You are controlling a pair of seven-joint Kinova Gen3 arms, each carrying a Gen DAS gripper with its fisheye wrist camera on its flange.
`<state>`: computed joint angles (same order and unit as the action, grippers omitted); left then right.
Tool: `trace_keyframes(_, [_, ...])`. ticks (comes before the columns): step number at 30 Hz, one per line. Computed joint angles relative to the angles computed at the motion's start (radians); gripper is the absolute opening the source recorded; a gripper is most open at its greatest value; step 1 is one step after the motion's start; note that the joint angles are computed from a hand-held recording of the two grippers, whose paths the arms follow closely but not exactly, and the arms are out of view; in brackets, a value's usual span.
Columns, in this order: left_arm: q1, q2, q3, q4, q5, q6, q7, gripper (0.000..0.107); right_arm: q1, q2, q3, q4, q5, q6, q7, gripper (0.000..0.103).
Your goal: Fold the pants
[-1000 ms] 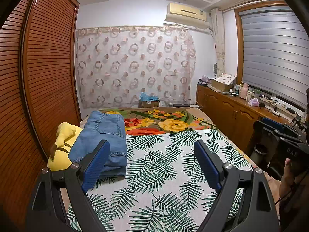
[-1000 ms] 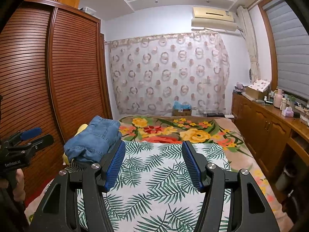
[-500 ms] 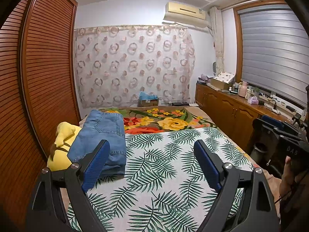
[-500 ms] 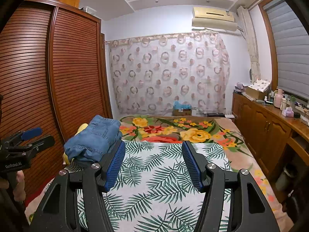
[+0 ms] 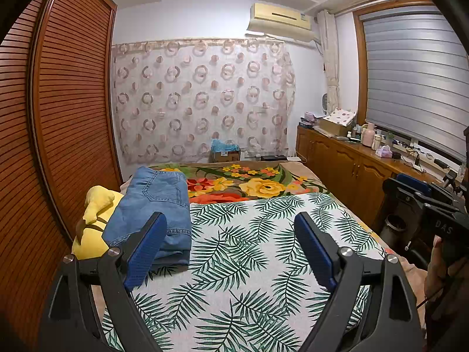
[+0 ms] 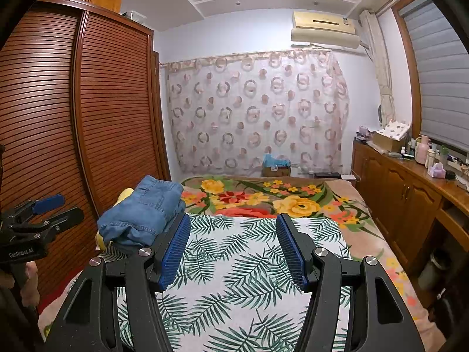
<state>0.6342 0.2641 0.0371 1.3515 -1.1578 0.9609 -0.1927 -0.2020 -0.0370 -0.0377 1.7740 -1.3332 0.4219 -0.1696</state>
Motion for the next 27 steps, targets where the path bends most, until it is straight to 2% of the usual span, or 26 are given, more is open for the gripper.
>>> trace_keyframes(27, [0.005, 0.004, -0.002, -0.005, -0.001, 0.004, -0.001, 0.089, 0.003, 0.001, 0.002, 0.001, -0.009, 0.003, 0.008, 0.063])
